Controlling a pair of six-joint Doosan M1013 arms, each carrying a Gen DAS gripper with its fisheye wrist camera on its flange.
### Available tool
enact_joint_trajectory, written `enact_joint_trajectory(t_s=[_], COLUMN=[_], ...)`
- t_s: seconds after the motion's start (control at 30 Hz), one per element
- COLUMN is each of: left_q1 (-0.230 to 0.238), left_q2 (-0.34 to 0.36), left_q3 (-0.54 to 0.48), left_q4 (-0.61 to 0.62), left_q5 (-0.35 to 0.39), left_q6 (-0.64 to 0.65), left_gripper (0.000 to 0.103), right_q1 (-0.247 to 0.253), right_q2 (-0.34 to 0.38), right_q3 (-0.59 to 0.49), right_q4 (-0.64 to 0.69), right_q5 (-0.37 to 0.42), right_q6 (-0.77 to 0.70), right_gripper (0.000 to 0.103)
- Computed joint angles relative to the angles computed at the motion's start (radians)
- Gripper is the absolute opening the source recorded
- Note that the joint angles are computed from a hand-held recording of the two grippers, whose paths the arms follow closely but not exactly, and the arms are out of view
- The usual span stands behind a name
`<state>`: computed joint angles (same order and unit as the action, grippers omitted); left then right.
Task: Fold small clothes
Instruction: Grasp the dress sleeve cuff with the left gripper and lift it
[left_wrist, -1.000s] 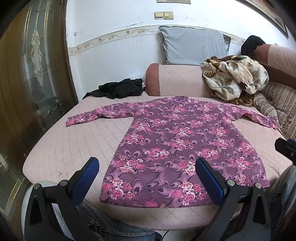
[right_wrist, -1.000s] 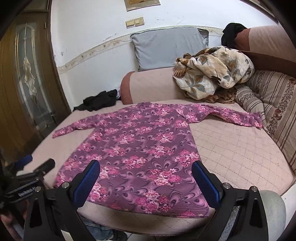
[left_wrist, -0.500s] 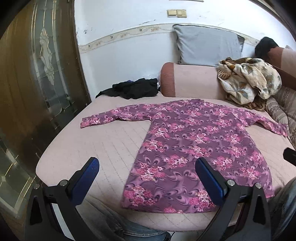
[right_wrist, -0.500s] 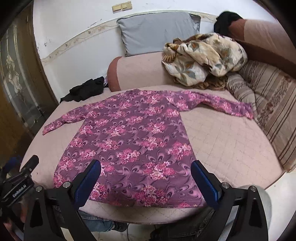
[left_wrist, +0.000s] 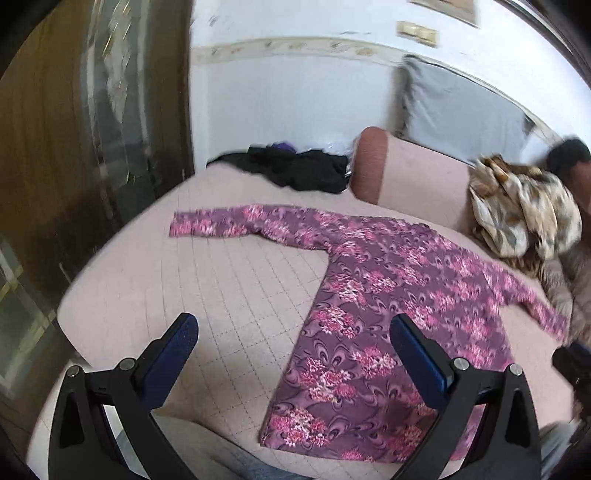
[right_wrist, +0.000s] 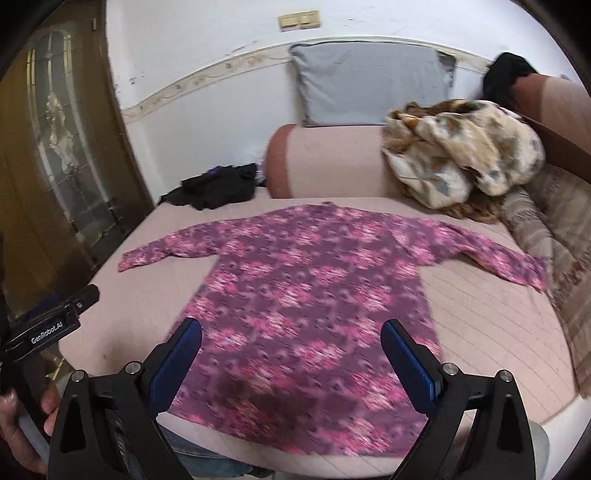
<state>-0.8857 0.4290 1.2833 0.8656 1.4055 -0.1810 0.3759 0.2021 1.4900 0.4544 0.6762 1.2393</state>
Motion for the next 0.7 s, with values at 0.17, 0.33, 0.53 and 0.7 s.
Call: enact_joint_trajectory(t_s=[0.17, 0.33, 0.53, 0.7], left_q1=[0.096, 0.217, 0.379, 0.484], left_q2=[-0.023, -0.068, -0.119, -0.103], left_q3=[0.049, 0.158, 0.304, 0.362], left_q4=[-0.135, -0.209, -0.228, -0.236], left_q5=[-0.015, -0.188, -0.499, -0.674], left_q6=[-0.054, -0.132, -0.357, -0.475], left_gripper=[0.103, 0.103, 0.103, 0.088], right_q1=[0.012, 0.043, 0.090, 0.118], right_q2=[0.099, 0.230, 0.395, 0.470], right_q3=[-0.118, -0.265, -0.484, -0.574], right_q4=[0.163, 0.224, 0.249, 0.236], right_q5=[0.136, 0.237, 0.353, 0.379], right_q6=[-0.102, -0.116, -0.052, -0.052], right_gripper=[0.100, 0.094, 0.091, 0.090])
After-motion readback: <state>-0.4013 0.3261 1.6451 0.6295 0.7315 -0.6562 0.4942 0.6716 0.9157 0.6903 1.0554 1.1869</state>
